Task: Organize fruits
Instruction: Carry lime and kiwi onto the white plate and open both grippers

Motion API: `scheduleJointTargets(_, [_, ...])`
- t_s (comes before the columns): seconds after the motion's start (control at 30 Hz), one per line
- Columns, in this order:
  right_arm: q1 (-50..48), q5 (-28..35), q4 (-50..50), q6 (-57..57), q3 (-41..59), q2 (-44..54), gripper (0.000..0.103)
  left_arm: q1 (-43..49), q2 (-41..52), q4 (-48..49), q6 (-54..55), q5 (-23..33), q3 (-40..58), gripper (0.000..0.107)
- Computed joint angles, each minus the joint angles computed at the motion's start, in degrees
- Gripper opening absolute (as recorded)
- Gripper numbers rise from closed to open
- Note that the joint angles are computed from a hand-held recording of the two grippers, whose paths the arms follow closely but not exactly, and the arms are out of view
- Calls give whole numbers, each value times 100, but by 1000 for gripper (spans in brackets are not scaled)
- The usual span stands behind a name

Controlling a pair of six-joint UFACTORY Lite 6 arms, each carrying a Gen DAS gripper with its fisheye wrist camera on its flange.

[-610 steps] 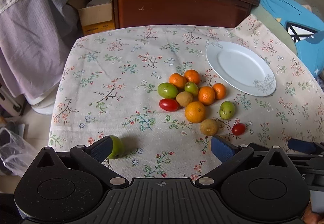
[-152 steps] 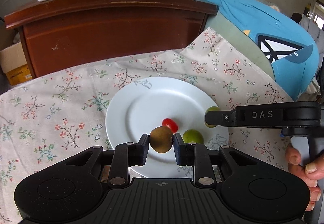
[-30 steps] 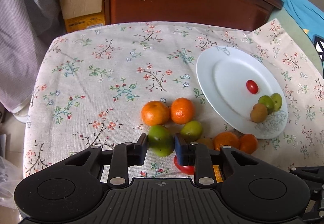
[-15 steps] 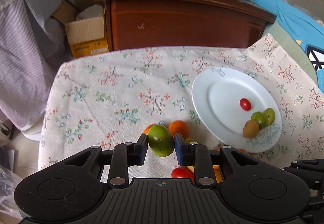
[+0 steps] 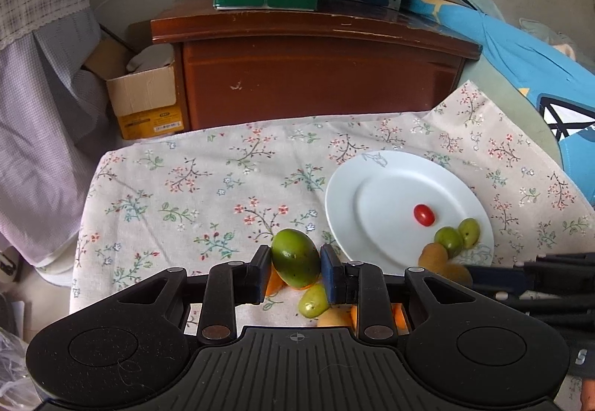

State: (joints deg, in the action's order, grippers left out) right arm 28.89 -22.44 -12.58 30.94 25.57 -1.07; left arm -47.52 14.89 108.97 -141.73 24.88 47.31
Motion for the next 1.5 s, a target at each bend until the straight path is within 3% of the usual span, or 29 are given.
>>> scheduleJointTargets(0.6, [-1033,26,-399,160,168,-473,29,-170,285,244,-34,-55,692,26])
scheduleJointTargets(0.8, [-1555,-100,-1178,1010,306,-355,29,-71,343,350,-7,-374,964,26])
scheduleJointTargets(1.17, [-2228,-352,-2544,2614,744,413,29,149,1169,1527,-737,-960,1799,26])
scheduleJointTargets(1.5, [-2220,-280,-2209,2364,1284,1405,29,261,1945,3049,-2140,-1183,2287,26])
